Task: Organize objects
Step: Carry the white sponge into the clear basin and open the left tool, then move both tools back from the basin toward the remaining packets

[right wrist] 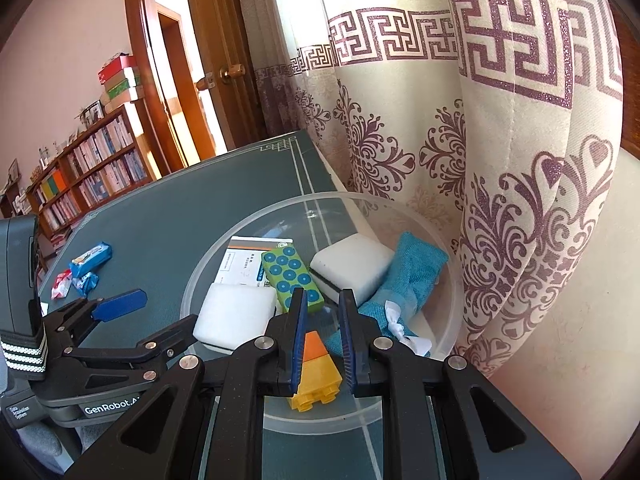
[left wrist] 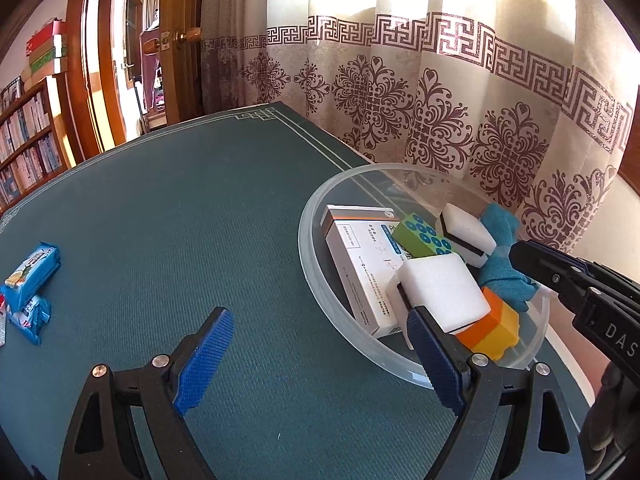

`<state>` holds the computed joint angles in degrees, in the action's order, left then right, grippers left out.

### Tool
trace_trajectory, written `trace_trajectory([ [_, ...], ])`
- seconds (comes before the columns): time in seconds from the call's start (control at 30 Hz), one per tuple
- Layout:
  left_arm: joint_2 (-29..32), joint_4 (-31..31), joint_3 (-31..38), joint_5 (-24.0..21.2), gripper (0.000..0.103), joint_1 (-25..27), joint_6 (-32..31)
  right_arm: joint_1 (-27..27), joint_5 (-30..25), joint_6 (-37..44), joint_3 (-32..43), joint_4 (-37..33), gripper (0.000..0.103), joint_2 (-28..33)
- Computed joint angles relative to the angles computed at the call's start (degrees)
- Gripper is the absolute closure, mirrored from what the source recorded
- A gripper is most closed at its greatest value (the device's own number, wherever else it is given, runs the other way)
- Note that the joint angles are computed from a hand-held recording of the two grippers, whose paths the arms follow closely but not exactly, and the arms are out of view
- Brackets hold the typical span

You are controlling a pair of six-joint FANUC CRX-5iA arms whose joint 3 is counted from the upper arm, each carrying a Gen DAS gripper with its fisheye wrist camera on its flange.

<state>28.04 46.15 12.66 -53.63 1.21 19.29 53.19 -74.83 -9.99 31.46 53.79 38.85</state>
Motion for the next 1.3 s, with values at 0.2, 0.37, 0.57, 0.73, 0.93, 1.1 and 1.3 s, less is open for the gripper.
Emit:
trace_trajectory([
  [0.2, 0.2, 0.2, 0.7, -2.4, 0.006, 0.9, 0.7, 0.1, -0.1, 0.1, 0.5, 0.3, 0.086, 0.1],
  [0.37, -1.0, 1.8, -1.2, -0.6, 0.001, 1.5, -0.5, 0.5, -0.3, -0.1, 1.1, 1.3, 0.086, 0.3],
  [0.57, -1.4, 3.4, -1.8, 1.5, 0.001, 2.4, -0.8, 0.8, -0.2, 0.9, 3.3, 1.2, 0.086, 1.7],
  [0.73, -0.6, 3.2, -0.3, 2.2, 0.001, 3.6, 1.7, 0.9, 0.0, 1.4, 5.4, 1.3, 0.072, 3.0],
  [0.93, 0.2, 2.7, 1.0, 4.0, 0.001, 5.2, 4.1, 0.8, 0.5, 3.5, 9.1, 1.7, 0.071, 5.1],
  [1.1, 1.5, 1.2, 3.0, 4.9, 0.001, 6.4, 7.4, 0.7, 1.3, 6.7, 14.4, 1.0, 0.071, 8.2],
  [1.3, 3.0, -0.7, 5.3, 6.3, 0.001, 7.8, 11.0, 0.6, 1.5, 11.9, 23.4, -1.1, 0.071, 13.4],
])
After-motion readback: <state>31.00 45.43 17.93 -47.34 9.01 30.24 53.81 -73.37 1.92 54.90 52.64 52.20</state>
